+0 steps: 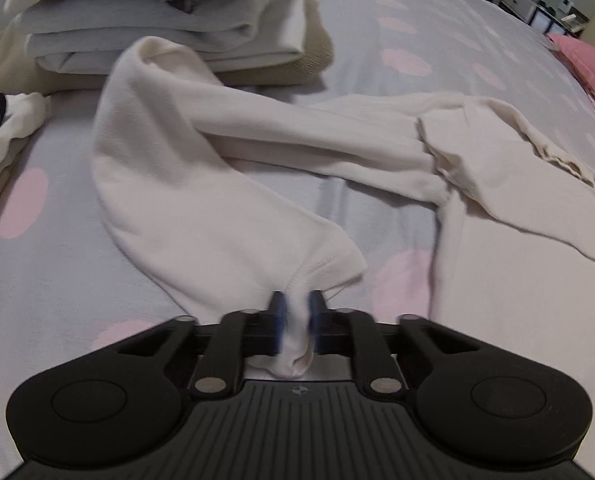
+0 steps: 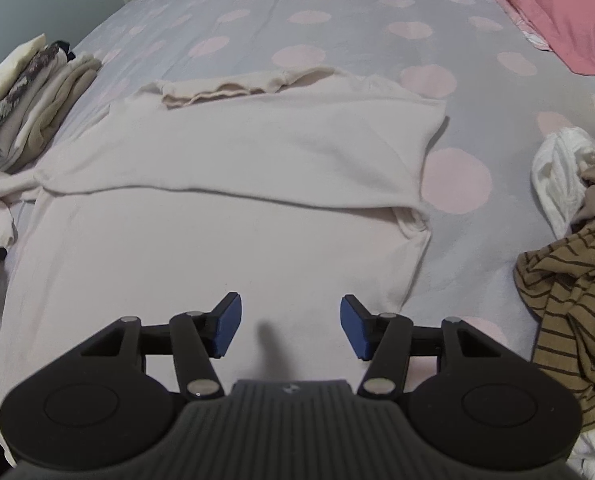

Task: Fold clothes
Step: 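Lift the sleeve high with the left gripper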

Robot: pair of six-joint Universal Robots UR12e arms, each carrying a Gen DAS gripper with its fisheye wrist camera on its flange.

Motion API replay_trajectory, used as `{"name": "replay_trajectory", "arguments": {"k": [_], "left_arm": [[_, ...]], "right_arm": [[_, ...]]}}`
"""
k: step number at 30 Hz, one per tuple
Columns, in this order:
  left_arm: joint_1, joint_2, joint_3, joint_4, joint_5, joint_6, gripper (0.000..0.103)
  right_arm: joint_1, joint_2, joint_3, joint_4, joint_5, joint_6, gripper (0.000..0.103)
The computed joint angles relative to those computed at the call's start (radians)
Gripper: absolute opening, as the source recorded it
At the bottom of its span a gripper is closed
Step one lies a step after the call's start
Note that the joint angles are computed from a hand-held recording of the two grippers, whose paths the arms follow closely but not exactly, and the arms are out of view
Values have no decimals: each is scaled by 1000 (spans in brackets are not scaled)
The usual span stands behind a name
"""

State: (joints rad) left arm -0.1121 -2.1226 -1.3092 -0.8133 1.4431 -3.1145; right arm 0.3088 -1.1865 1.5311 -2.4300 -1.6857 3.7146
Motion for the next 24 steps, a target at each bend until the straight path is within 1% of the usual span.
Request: {"name": "replay_trajectory", "arguments": {"k": [3,7,9,11,14,19,22,24], "left_arm": [[1,11,-8,43,8,-19,6],[13,37,-10,140,-30,-39,6],[22,48,5,179,-30,-52,6],[31,55,31,198,-21,-61,6],[38,60,83,213,26,-41,6],[40,46,200,198,115,17,6],[39,35,259,186,160,29,6],[38,30,288,181,172,26,6]], "right_arm": [[2,1,-5,-1,0,-11,58],[4,0,-8,-10,-4,-16,58],[5,-1,-8,-15,-1,-18,58],[5,-2,-7,-18,3,-24,58],[5,-6,-2,-25,9,-28,58],[5,-10,-2,-37,14,-31,59],[5,-11,-4,-41,12,-31,59],[5,-11,-5,-43,10,-29,59]]}}
